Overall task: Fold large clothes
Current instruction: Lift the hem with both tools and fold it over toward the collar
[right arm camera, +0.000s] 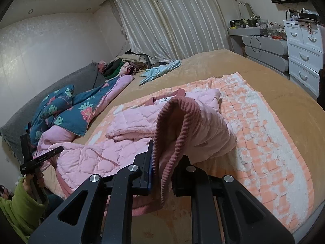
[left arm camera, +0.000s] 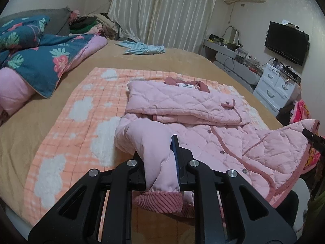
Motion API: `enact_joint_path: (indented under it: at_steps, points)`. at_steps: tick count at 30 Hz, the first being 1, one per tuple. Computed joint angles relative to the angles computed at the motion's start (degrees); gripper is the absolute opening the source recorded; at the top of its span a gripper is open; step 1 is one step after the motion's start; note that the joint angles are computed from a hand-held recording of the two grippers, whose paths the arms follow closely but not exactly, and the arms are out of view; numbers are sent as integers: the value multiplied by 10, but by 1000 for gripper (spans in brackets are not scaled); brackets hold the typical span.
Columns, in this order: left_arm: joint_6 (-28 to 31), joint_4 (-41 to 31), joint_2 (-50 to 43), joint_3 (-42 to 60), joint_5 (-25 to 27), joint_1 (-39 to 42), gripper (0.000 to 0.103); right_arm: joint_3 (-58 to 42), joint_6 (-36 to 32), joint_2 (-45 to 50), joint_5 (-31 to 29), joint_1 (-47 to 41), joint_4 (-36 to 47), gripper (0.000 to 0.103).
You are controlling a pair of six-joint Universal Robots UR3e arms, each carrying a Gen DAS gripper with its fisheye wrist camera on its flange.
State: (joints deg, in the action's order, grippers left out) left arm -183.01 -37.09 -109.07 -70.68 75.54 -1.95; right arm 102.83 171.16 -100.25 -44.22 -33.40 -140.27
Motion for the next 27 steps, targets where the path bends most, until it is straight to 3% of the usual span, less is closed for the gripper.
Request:
enact_joint_path:
  at_steps: [13,27]
  points:
    - [-22,-45,-68,140,5,-2,10,-70,26,40,0,-1,2,13]
    - [-60,-118,-180,365,18,-7,10,-224,95,150,-36,35,-26,13]
